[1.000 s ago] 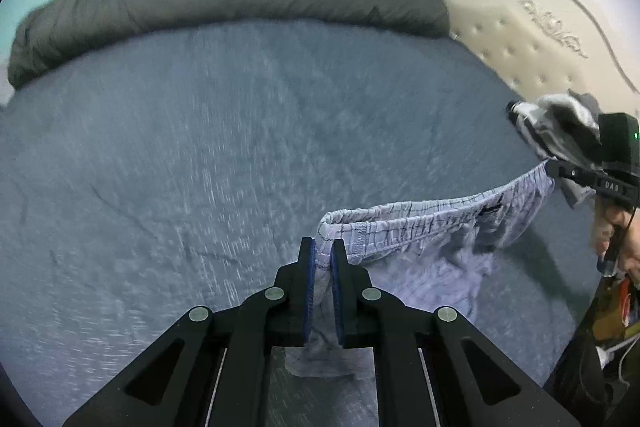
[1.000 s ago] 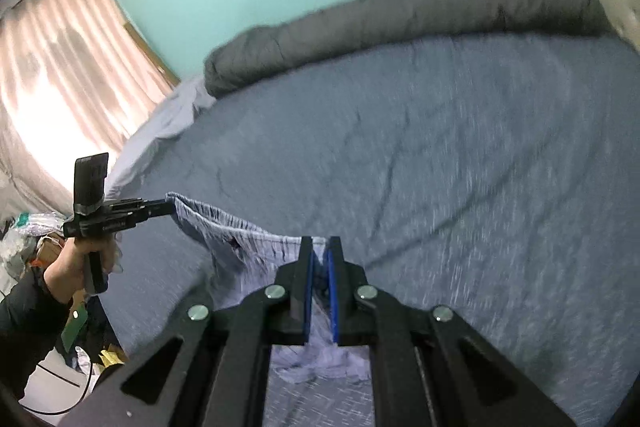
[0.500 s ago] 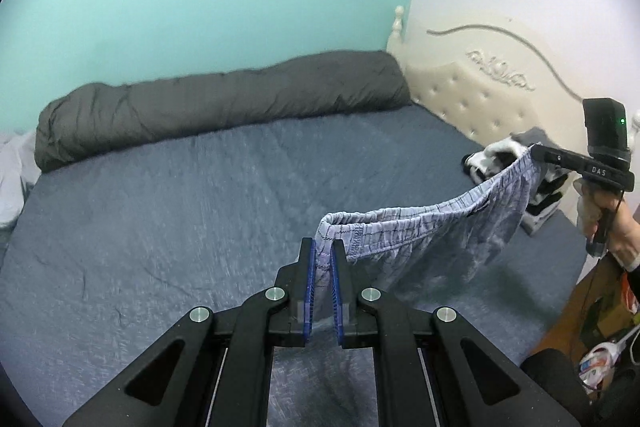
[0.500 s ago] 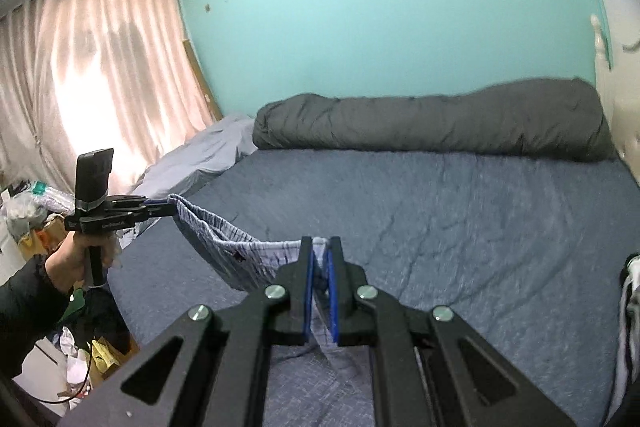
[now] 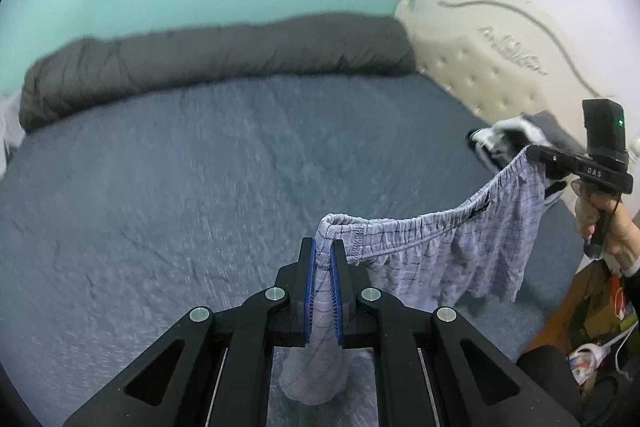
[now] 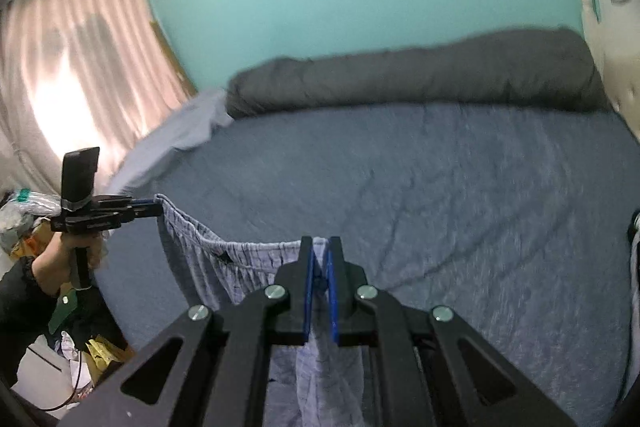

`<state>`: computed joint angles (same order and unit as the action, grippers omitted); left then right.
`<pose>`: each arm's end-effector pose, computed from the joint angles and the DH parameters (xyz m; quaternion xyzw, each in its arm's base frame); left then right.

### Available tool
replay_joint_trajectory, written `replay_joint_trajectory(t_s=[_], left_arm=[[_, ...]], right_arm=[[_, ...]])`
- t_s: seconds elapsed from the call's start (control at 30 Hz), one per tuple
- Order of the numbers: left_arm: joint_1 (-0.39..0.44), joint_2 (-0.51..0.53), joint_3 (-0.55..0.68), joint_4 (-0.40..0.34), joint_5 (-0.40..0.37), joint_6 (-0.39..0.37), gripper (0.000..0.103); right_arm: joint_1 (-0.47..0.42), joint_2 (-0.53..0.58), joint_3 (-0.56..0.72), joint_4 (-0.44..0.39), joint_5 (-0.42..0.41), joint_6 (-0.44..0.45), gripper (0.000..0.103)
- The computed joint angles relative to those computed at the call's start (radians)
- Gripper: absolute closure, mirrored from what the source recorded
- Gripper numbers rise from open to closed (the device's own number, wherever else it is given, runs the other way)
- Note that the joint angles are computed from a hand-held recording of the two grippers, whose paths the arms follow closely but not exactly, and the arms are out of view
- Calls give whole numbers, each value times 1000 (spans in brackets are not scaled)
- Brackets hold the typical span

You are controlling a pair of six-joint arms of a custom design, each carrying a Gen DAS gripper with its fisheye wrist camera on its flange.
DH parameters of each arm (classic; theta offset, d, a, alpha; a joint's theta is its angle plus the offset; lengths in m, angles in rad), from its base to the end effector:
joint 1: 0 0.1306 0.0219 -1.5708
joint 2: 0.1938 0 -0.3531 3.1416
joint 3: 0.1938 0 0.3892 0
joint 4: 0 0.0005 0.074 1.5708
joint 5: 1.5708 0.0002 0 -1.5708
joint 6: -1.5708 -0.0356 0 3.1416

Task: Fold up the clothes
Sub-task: 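Lift the waistband taut between the left and right grippers, then lower the shorts flat onto the duvet with both grippers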

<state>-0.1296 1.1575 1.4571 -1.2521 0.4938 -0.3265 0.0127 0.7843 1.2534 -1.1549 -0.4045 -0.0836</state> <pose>0.3724 -0.0661 0.5041 0.2813 0.8830 -0.2027 0.3165 0.2541 0.0167 0.5317 -0.0546 0.8878 0.2015 0.4102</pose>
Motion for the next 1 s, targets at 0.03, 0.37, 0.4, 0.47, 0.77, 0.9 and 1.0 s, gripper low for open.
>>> replay_joint_trajectory(t_s=[0.03,0.37,0.4,0.47,0.77,0.9,1.0], left_arm=[[-12,29,-11,26,-21,8,95],[-97,322,-29,182,-173,62,95],[-99,342,-27,194,-180,66,95],[-102,376,-22,209,-186,71,95],[-119,443,-32,242,-218,59,94],[-113,442,-44,260,-193,77,94],[-105,445,-42,268,-174,88,91]], right_arm=[[-5,21,-21,18,0,3,97],[-1,271,-181,191,89,5,97],[-2,291,-186,201,100,14,97],[-4,319,-197,212,112,30,97],[21,329,-286,237,155,92,97],[-8,304,-319,267,92,33,94],[-26,299,-322,255,66,5,88]])
